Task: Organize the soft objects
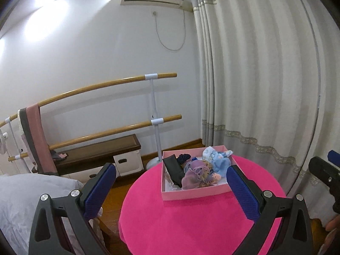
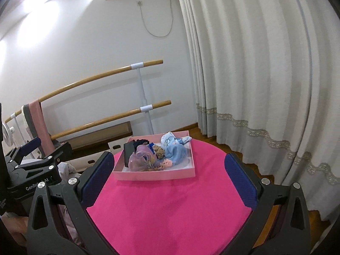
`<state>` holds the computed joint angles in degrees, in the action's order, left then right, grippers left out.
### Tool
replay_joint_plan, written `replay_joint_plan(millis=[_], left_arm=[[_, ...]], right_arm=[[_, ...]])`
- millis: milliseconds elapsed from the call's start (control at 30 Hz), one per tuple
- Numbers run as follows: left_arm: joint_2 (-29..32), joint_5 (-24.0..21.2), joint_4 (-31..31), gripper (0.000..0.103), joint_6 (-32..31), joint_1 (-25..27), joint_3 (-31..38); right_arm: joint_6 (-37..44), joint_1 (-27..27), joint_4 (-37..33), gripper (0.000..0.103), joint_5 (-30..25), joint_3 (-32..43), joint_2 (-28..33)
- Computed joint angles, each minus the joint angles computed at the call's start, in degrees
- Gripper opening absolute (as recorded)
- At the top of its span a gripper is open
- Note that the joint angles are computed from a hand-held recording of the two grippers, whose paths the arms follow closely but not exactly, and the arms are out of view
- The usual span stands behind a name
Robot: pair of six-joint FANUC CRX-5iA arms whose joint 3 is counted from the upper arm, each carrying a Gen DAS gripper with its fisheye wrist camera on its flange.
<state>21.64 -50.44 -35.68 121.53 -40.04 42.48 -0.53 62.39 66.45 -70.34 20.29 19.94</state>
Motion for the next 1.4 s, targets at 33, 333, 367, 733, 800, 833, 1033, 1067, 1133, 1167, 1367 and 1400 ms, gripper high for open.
replay_joint_plan(millis=[33,333,367,733,800,833,1033,1067,1133,1167,1367,1400], left_arm=[[-1.36,-0.01,-0.63,0.103,0.68,-0.59,-1.68],[-11.95,-3.30,-9.14,0.103,8.82,-7.75,-13.55],[-13.34,-3.77,-10.05,0.103,10.26,-8.57,-15.14],[-15.27,-9.30,-8.15,0.103,10.46,-10.01,-15.35],[-15.45,-9.28,-6.91,0.103,9.76,-9.45,-15.26],[-15.35,-9.35,-6.58,0.103,9.43,-9.16,-14.91],[-14.95,-8.74,-4.63,0.103,7.57,-7.31,-13.54],[-14.90,-8.68,-4.65,0.103,7.41,-7.24,-13.42],[-14.73,-7.38,-3.71,0.103,6.91,-6.39,-13.96],[-14.36,-6.65,-2.87,0.103,6.41,-5.79,-13.88],[-13.43,-5.96,-3.07,0.103,6.53,-5.61,-13.45],[-13.53,-5.65,-2.81,0.103,6.36,-5.51,-13.60]], right_arm=[[-0.39,0.59,0.37,0.103,-0.63,-0.38,-0.22],[-3.15,6.87,3.49,0.103,-7.19,-2.59,-1.19],[-3.70,7.51,4.05,0.103,-8.07,-2.90,-1.22],[-2.40,9.19,3.74,0.103,-9.18,-1.23,0.73],[-2.30,9.14,3.17,0.103,-9.41,-0.91,1.05],[-2.19,9.08,2.91,0.103,-9.52,-0.77,1.13],[-1.94,9.15,2.24,0.103,-10.05,-0.29,1.37],[-1.89,9.15,2.18,0.103,-10.04,-0.22,1.43],[-1.68,9.14,1.91,0.103,-10.18,0.10,1.65],[-1.55,9.10,1.77,0.103,-10.14,0.29,1.78],[-1.10,9.08,1.49,0.103,-10.31,0.76,2.07],[-1.07,9.06,1.45,0.103,-10.34,0.82,2.11]])
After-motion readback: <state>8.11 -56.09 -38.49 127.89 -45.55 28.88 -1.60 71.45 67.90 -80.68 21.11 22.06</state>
